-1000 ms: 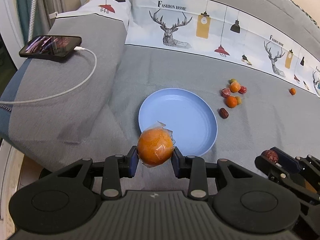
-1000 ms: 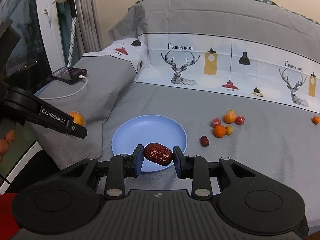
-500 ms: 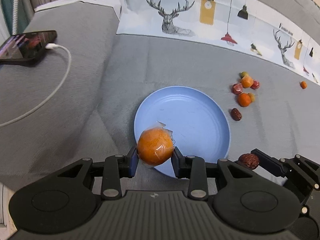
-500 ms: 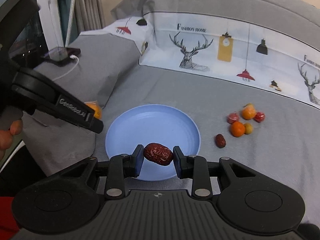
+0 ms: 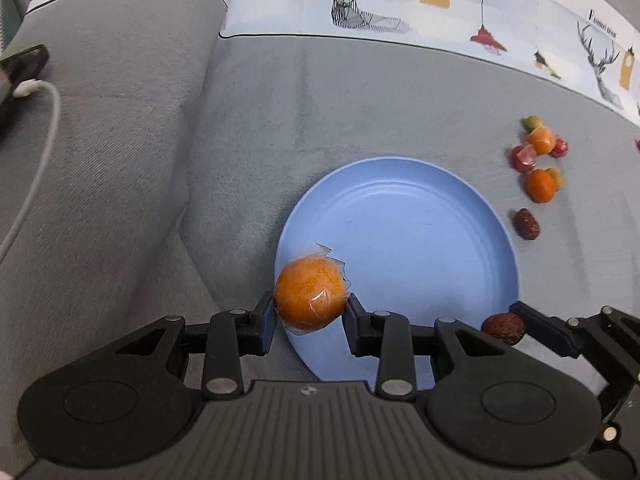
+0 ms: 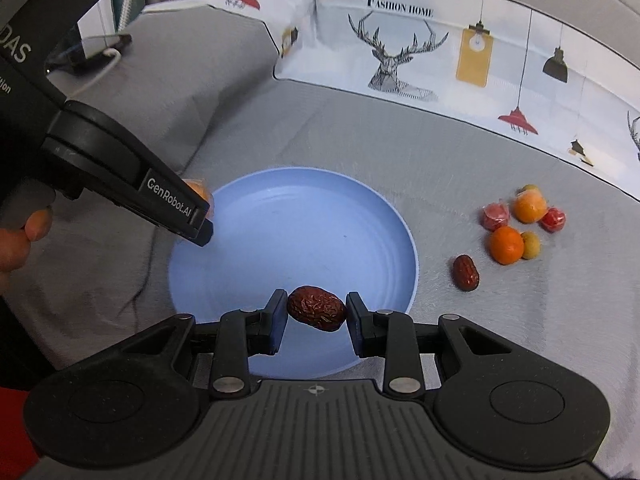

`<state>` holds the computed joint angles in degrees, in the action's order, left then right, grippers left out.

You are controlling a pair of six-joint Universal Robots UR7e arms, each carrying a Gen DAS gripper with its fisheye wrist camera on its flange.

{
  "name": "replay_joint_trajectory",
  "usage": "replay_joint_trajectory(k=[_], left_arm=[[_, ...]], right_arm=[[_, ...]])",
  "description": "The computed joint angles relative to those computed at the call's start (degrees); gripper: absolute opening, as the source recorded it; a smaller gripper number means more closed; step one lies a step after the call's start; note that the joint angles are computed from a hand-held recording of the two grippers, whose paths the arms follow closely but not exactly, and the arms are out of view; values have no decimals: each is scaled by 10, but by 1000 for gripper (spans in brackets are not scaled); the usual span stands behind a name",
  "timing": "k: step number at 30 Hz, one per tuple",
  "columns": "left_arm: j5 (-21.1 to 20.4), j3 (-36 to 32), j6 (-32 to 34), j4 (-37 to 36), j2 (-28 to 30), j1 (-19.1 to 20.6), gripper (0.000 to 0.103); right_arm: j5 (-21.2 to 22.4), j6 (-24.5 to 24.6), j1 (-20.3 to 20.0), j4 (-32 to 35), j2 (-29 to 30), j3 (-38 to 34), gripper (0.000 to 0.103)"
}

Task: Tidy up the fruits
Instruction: 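Open both tools to drop the date and mandarin onto the plate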

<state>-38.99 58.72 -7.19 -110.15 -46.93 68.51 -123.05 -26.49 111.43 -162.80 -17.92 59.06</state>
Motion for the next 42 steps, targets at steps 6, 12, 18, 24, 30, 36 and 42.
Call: replay_joint_trajectory(k=[6, 12, 18, 24, 30, 36, 42], left_arm=[[-20, -11, 33, -44, 6, 6, 96], [-13, 27, 93, -111, -20, -10, 102], [17, 122, 59, -112, -89, -40, 103], [50, 212, 5, -93, -159, -71, 103], [65, 265, -20, -103, -199, -95, 103], [78, 302, -16, -138, -221, -118, 103], [83, 324, -13, -153, -235, -134, 103]], right_arm=[[4, -5, -2, 21, 21, -42, 68], [0, -18, 7, -8, 4, -23, 94], [-2, 41, 21, -7, -66, 83, 99], [-11, 46, 44, -50, -109, 166, 102], [-14, 17, 60, -128, -130, 211, 102], [-13, -1, 70, -188, -148, 251, 102], [-16, 0, 76, -220, -158, 272, 102]])
